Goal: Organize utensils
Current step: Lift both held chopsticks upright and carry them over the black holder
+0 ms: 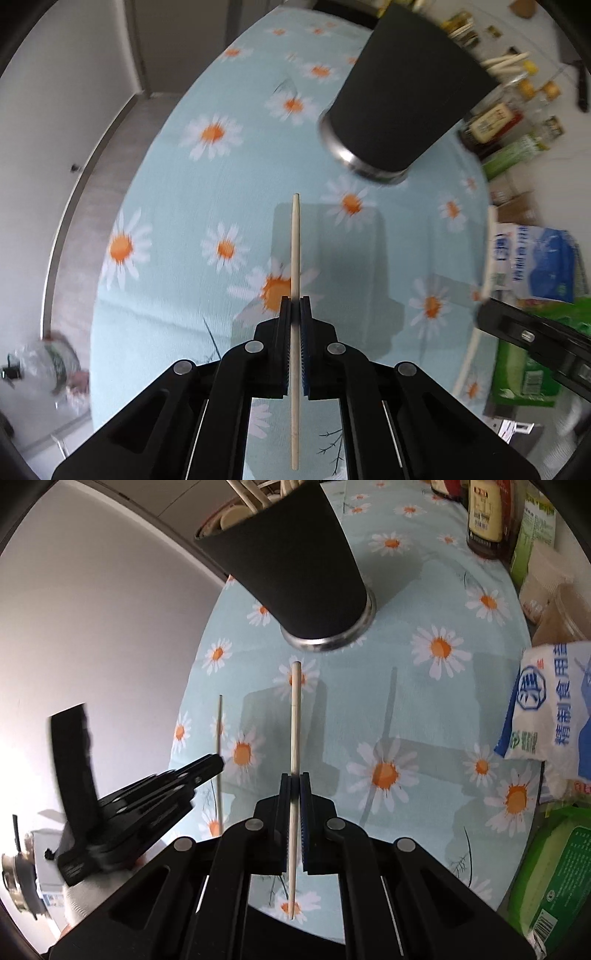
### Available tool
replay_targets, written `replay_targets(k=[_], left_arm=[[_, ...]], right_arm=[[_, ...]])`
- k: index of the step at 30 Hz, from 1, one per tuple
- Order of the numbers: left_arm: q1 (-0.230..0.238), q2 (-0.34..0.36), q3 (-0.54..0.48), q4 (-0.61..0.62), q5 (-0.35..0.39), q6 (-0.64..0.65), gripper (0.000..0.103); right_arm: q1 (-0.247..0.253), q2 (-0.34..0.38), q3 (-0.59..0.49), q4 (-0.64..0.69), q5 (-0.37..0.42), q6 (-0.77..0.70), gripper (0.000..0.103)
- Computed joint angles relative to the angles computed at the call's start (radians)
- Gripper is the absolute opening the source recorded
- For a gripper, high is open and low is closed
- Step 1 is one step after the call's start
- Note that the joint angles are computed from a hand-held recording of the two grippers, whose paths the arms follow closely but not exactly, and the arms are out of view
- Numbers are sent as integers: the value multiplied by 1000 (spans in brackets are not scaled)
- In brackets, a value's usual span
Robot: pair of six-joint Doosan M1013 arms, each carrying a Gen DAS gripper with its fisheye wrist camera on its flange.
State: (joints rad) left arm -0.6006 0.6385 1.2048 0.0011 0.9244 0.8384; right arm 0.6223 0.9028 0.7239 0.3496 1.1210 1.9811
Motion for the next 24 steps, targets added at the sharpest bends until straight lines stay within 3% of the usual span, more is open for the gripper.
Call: replay_targets(k=[10, 24], left_arm=[[15, -47, 10, -45, -128, 168, 3], [29, -66, -41, -122, -216, 372, 3]], right_arm=[[19, 8, -48, -92, -60, 78, 6], [37, 4, -92, -212, -182, 125, 6]])
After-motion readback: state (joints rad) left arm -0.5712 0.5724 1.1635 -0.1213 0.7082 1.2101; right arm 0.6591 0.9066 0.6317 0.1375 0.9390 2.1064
